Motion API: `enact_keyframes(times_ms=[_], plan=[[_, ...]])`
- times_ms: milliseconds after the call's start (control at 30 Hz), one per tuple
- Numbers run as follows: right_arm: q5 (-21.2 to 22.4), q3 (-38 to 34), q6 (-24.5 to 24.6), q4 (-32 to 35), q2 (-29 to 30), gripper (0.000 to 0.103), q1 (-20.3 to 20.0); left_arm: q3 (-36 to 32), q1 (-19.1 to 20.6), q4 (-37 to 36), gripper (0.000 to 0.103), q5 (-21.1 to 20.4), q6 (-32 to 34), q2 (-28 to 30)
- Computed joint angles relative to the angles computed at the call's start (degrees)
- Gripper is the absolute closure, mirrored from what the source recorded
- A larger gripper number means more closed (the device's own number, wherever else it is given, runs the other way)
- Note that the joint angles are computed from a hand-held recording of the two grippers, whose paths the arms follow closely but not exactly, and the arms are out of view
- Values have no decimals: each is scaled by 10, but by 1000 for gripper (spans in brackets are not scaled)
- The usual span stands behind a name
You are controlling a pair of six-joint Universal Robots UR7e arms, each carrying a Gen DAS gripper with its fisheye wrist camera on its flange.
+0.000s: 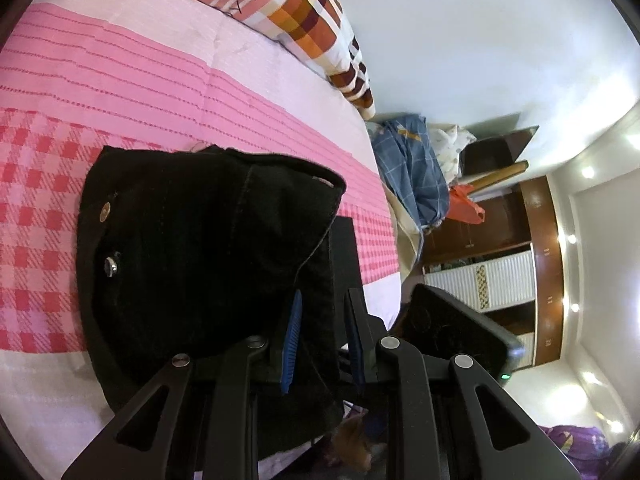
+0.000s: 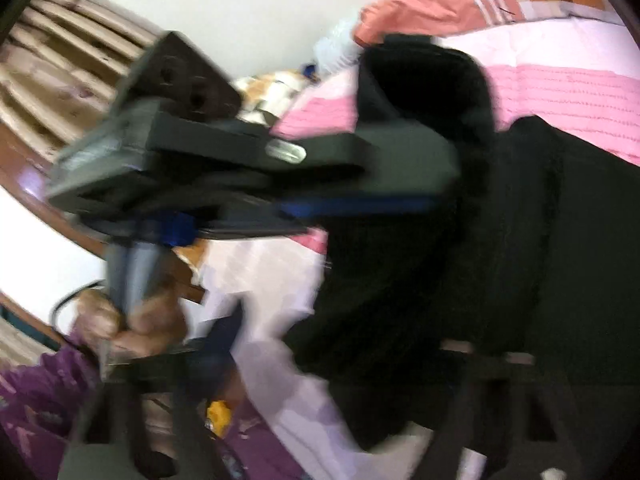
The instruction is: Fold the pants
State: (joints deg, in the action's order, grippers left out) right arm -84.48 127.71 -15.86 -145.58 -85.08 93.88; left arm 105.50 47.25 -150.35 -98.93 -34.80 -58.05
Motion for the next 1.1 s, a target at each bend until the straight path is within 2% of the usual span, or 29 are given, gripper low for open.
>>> enact_keyframes(times_ms=[67,300,367,467,533,633,733,867,1000,1100], plan=[[14,3,8,3,-5,73,-11,8,1,-15,81,10,-6,-10],[85,4,29,32,-30,77,-50,32,-8,-40,79,33,-12,-40],[105,6,35,44,-48,77,-69,30,-19,-23,67,57,-9,-47],[122,9,31,62,-79,78,-94,37,-18,-50,58,46,-11,-47],[130,11,29,74,-104,78,-111,37,-20,-57,52,54,-19,-47],[138,14,24,89,-144,78,-137,34,-22,-63,48,62,-26,-36],[143,18,20,103,-187,78,-167,24,-23,-51,48,60,-30,-18],[151,21,13,129,-239,78,-231,5,-27,-26,46,46,-19,18],[151,22,3,146,-264,78,-281,-17,-34,-7,46,39,-5,54],[153,24,-5,152,-273,78,-300,-31,-41,2,45,42,5,75]])
